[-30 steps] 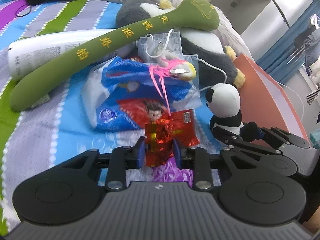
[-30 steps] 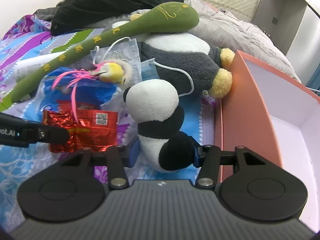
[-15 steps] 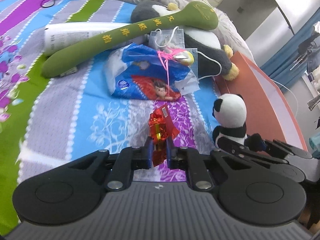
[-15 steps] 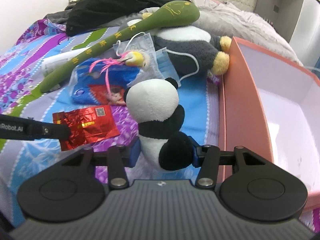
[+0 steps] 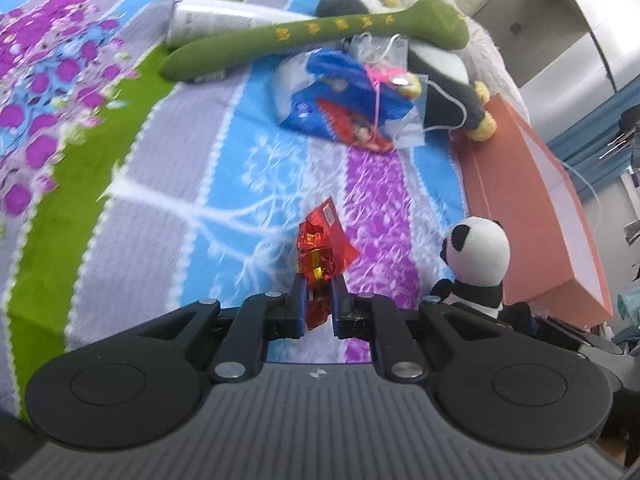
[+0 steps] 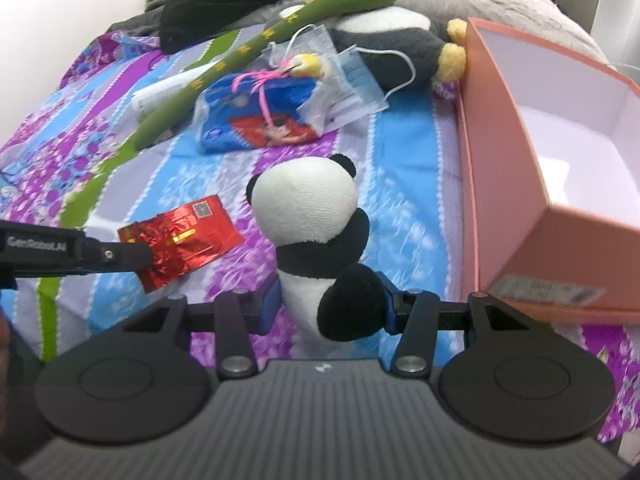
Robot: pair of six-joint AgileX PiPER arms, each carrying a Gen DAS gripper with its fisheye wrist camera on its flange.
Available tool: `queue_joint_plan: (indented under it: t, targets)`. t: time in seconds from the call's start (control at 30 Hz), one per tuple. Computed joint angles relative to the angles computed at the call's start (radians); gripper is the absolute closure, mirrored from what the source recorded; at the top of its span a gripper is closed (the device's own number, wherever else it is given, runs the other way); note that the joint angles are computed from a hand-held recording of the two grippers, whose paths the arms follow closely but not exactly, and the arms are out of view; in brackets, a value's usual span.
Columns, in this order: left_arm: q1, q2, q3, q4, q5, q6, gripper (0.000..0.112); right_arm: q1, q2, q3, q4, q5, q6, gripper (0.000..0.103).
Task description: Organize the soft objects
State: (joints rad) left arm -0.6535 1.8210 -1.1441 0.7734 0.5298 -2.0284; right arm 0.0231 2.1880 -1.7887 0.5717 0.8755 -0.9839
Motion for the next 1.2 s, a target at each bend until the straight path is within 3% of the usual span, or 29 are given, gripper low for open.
queue_joint_plan:
  t: [0.13, 0.2, 0.27, 0.4, 0.5, 0.87, 1.03, 1.07, 1.2]
  targets:
    - [0.014, -0.004, -0.032, -0.214, 0.038, 0.23, 0.086, -0.013, -0.011, 0.001, -0.005, 0.048, 0.033, 0.051]
    - [0.004, 0.004, -0.062, -0.236, 0.092, 0.284, 0.067, -0.018, -0.018, 0.008, -0.005, 0.06, 0.04, 0.051]
    - [-0.008, 0.008, -0.093, -0.238, 0.155, 0.335, 0.058, -0.022, -0.025, 0.018, -0.003, 0.063, 0.044, 0.051]
    - [-0.01, 0.025, -0.152, -0.245, 0.239, 0.468, 0.056, -0.028, -0.037, 0.047, 0.0, 0.054, 0.051, 0.051]
    - [-0.003, 0.041, -0.181, -0.244, 0.242, 0.54, 0.045, -0.033, -0.045, 0.072, 0.013, 0.039, 0.044, 0.051]
    - [0.028, 0.18, -0.3, -0.287, 0.285, 0.737, 0.045, -0.053, -0.028, 0.103, 0.066, 0.014, 0.035, 0.051]
    - [0.031, 0.224, -0.347, -0.281, 0.309, 0.756, 0.048, -0.05, -0.022, 0.111, 0.08, 0.001, 0.014, 0.051]
    - [0.03, 0.232, -0.357, -0.281, 0.318, 0.757, 0.054, -0.05, -0.021, 0.111, 0.081, 0.001, 0.013, 0.051]
    - [0.026, 0.236, -0.365, -0.259, 0.319, 0.726, 0.055, -0.054, -0.025, 0.114, 0.091, -0.002, 0.008, 0.051]
